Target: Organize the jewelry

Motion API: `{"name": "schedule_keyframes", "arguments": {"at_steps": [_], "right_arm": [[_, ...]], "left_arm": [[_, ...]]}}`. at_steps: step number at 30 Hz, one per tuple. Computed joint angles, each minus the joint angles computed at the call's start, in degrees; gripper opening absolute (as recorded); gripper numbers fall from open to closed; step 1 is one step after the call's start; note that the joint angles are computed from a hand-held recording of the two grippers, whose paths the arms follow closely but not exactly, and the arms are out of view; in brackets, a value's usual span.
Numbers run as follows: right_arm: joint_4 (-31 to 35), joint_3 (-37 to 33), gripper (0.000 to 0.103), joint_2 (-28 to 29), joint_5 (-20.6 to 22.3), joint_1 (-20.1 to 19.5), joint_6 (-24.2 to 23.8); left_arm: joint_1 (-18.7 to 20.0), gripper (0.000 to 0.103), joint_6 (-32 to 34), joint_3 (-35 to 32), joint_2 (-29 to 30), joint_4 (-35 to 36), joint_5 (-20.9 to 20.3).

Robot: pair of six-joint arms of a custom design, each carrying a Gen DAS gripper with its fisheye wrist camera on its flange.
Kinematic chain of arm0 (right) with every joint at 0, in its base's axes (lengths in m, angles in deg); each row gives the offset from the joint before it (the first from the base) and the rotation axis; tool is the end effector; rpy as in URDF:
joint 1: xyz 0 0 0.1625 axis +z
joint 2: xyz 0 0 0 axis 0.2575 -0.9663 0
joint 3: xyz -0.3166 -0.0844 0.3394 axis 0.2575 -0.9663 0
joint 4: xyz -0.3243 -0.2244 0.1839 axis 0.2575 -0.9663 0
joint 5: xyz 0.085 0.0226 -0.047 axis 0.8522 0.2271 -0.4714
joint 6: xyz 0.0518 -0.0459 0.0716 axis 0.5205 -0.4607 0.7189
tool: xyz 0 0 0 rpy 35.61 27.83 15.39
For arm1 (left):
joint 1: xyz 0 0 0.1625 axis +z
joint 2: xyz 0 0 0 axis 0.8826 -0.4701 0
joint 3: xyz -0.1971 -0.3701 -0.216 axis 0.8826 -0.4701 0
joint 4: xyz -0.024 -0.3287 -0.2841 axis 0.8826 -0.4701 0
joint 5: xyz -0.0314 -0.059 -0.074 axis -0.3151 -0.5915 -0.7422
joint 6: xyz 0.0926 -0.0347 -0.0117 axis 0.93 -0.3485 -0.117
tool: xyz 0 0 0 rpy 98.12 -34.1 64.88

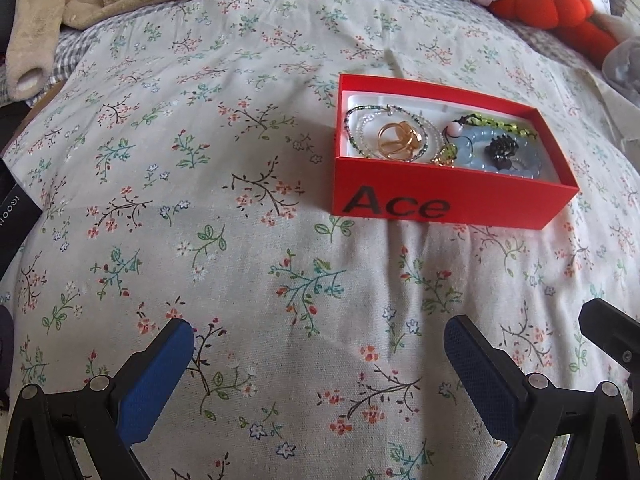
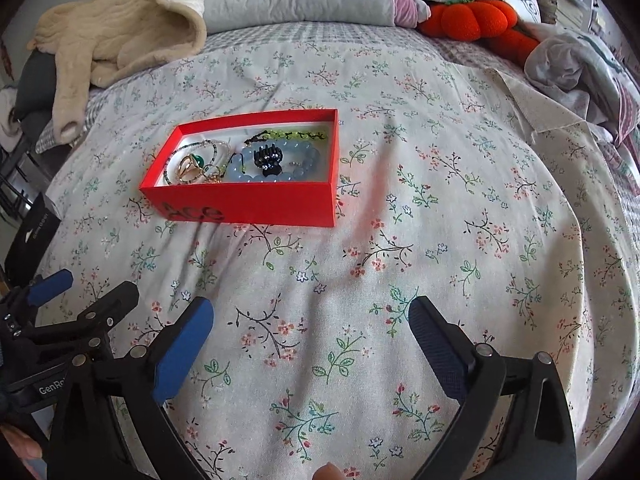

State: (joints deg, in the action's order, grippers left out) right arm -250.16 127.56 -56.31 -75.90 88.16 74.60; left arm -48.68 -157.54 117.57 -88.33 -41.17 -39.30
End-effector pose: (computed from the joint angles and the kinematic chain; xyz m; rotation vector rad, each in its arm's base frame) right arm 0.1385 -0.2923 0.3089 0.3695 -2.3548 0.5568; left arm -0.3327 -0.2822 0.0605 0.1810 2.3234 -0.6996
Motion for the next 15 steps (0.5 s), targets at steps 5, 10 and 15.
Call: {"name": "schedule_keyframes", "arguments": {"at_steps": [5,10,15], "right_arm": [[0.4,-0.35,0.099,0.25,0.15,0.21,0.71],[0.99,-0.6,0.099,0.38,0.11,0.16,1.12],[0.91,-0.66,0.099,0.7,-0.3,0.12,1.3]], "left_arm": [[-0.26,0.103,-0.58,0.0,-0.2,0.45,0.56],[-0.35,0.103,-0.6,-0.57,0.19,2.14,1.08],[-0.37,0.103,-1.02,-0.7,0.15,2.91,1.08]]}}
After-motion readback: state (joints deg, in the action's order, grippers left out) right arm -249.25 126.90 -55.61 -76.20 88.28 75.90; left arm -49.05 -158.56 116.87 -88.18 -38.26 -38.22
